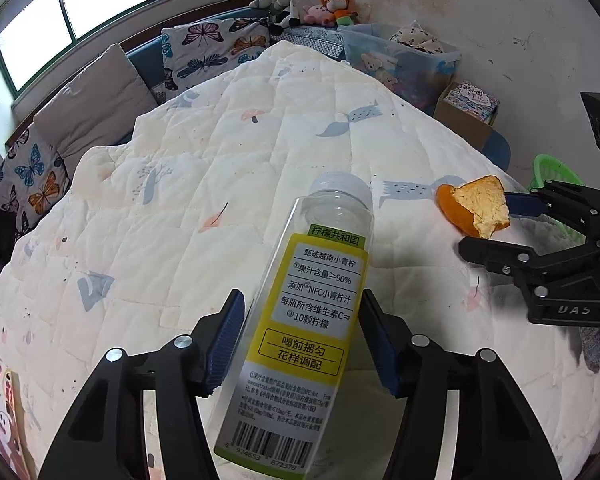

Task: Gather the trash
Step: 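Grasp the yellow-label juice bottle with the left tool while the right tool grasps the orange peel, then carry the orange peel into the basket and open the right tool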

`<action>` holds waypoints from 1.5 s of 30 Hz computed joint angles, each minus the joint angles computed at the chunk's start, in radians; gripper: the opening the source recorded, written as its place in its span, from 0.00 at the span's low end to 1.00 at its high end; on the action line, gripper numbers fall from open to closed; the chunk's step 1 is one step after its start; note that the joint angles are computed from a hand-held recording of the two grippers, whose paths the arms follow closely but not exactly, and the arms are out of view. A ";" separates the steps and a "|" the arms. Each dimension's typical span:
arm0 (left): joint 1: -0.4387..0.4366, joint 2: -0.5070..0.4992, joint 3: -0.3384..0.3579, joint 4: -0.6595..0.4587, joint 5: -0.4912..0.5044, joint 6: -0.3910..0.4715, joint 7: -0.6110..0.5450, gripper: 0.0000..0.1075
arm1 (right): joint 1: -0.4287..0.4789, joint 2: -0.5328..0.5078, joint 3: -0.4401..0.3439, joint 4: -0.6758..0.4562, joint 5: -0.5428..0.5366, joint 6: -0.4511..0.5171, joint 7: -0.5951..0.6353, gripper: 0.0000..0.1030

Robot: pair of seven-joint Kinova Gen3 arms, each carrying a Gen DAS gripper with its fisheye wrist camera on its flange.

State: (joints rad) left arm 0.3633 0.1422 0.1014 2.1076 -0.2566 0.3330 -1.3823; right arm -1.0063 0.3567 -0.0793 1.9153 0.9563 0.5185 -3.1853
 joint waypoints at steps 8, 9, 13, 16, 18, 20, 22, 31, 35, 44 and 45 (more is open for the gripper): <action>0.022 -0.032 -0.006 0.020 -0.042 0.007 0.109 0.42 | -0.016 0.002 -0.007 -0.003 0.016 0.060 -0.022 0.46; 0.019 -0.041 -0.002 0.027 -0.041 0.003 0.112 0.42 | -0.013 -0.006 -0.011 0.006 0.019 0.052 -0.032 0.44; 0.015 -0.080 0.015 0.053 -0.034 -0.005 0.135 0.41 | -0.019 -0.035 -0.032 0.033 0.038 0.059 -0.059 0.41; 0.006 -0.113 0.043 0.076 -0.030 -0.014 0.145 0.41 | -0.022 -0.055 -0.056 0.056 0.050 0.064 -0.079 0.40; 0.004 -0.134 0.062 0.089 -0.020 -0.014 0.148 0.41 | -0.031 -0.077 -0.069 0.084 0.075 0.065 -0.119 0.40; 0.003 -0.154 0.082 0.098 -0.021 -0.011 0.166 0.41 | -0.038 -0.099 -0.087 0.112 0.099 0.071 -0.165 0.40; 0.006 -0.176 0.102 0.106 -0.006 -0.008 0.169 0.41 | -0.042 -0.123 -0.110 0.136 0.120 0.088 -0.208 0.40; 0.026 -0.233 0.238 0.098 -0.067 0.024 0.302 0.41 | -0.049 -0.276 -0.266 0.286 0.137 0.242 -0.416 0.40; 0.058 -0.222 0.285 0.072 -0.115 0.034 0.373 0.41 | -0.035 -0.356 -0.343 0.376 0.054 0.322 -0.480 0.40; 0.218 -0.104 0.308 -0.042 -0.310 0.082 0.584 0.41 | 0.048 -0.520 -0.465 0.554 -0.154 0.375 -0.555 0.42; 0.238 -0.092 0.302 -0.054 -0.322 0.088 0.595 0.41 | 0.061 -0.545 -0.469 0.578 -0.170 0.354 -0.563 0.42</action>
State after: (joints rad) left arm 0.6013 0.0503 0.4029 2.0533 -0.5787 0.4211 -0.7873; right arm -0.9448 -0.1881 -0.5482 2.4932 0.7862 0.8730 -3.7485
